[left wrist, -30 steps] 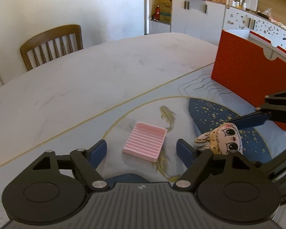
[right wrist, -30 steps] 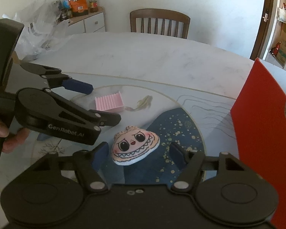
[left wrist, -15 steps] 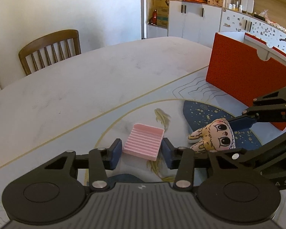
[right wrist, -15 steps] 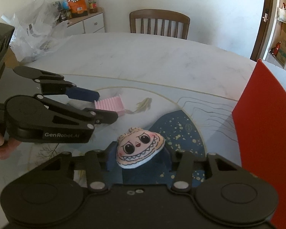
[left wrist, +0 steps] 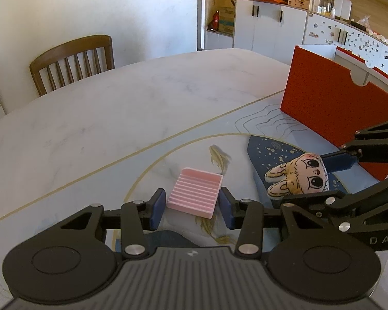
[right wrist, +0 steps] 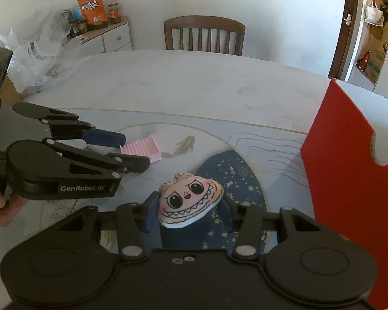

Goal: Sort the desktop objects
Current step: 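Grasp the pink sticky-note pad with left gripper while right grasps the plush keychain, then carry the sticky-note pad and plush keychain over the red shoebox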

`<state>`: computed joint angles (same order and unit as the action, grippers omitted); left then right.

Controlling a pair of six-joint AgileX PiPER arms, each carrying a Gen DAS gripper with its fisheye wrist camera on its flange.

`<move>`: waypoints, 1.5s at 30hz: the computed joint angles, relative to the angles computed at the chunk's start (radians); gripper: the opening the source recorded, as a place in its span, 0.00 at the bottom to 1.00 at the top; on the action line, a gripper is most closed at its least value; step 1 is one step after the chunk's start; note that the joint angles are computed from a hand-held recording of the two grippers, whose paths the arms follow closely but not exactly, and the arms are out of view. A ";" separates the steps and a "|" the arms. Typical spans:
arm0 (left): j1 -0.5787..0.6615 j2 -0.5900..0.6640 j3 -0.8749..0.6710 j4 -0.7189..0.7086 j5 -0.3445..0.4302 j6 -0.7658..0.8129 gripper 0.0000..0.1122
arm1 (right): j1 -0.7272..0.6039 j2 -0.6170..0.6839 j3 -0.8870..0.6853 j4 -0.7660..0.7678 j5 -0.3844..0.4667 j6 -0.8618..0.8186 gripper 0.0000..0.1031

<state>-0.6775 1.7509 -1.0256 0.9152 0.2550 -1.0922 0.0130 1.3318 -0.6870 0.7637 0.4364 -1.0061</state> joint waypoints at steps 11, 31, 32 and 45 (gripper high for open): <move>-0.052 -0.053 0.008 -0.021 0.059 -0.015 0.38 | -0.041 -0.075 0.019 -0.049 0.028 0.066 0.45; -0.194 -0.203 -0.087 -0.248 0.260 0.116 0.38 | -0.265 -0.296 0.004 0.026 0.260 -0.005 0.45; -0.206 -0.209 -0.096 -0.250 0.273 0.116 0.38 | -0.290 -0.304 -0.002 0.034 0.283 -0.013 0.45; -0.334 -0.198 -0.242 -0.308 0.365 0.135 0.38 | -0.727 -0.369 -0.091 0.127 0.669 -0.205 0.45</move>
